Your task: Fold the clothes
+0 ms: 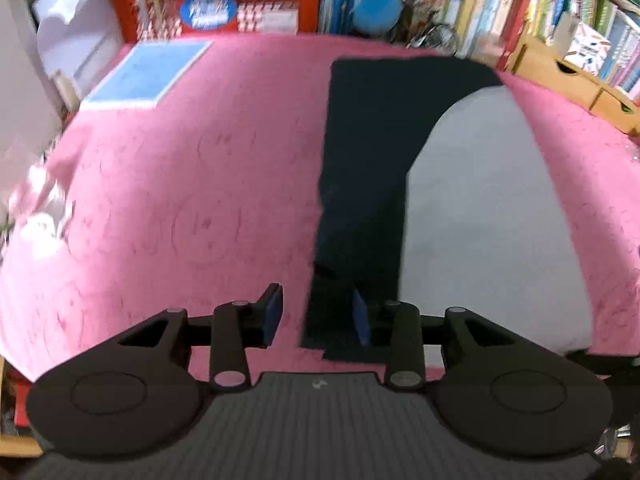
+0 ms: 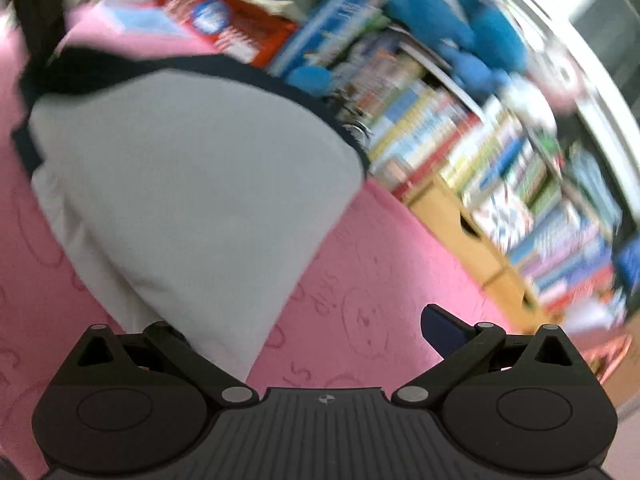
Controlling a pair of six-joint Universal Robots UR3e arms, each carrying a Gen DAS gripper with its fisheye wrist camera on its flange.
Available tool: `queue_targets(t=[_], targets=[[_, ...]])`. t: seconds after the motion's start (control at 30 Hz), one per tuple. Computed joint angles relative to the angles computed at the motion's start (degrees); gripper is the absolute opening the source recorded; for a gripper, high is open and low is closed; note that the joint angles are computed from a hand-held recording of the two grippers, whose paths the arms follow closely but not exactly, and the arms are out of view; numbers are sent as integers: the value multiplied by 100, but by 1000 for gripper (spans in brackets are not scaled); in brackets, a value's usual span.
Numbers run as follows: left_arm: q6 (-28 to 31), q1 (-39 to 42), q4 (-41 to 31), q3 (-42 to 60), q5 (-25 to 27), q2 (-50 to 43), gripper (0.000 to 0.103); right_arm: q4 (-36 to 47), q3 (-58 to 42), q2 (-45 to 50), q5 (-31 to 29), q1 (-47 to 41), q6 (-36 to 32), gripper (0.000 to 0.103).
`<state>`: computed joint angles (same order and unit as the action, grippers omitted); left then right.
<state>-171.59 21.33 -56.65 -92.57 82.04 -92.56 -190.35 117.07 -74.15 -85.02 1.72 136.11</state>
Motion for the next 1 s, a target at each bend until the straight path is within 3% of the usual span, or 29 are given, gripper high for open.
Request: queue_targets(t=[0.13,0.23,0.37,0.53,0.67,0.9,1.0], targets=[[48,13,-72,-112,209,97,38,893,-68,-446,442,-373,563,103],[133,45,-119,-144,378,200,39,984,46,-515,373,-386,536,103],[35,-176,-122,-37,1248,229,37,1303,-128,-438,395,-486,897,103],[159,-249,553,-200,884,579,37,1561,-111,-494,532,-644,1258,103],[595,-870,1281,-148,677,186,48,1532,-62,-469,506,-646,1411,103],[373,-1412,915,95,1293,-471,50,1575,58,-718,735,-1016,2108,103],[338,-1326,667,88,1205,-437,50,1891,-84,-558,629,-1050,2102,103]])
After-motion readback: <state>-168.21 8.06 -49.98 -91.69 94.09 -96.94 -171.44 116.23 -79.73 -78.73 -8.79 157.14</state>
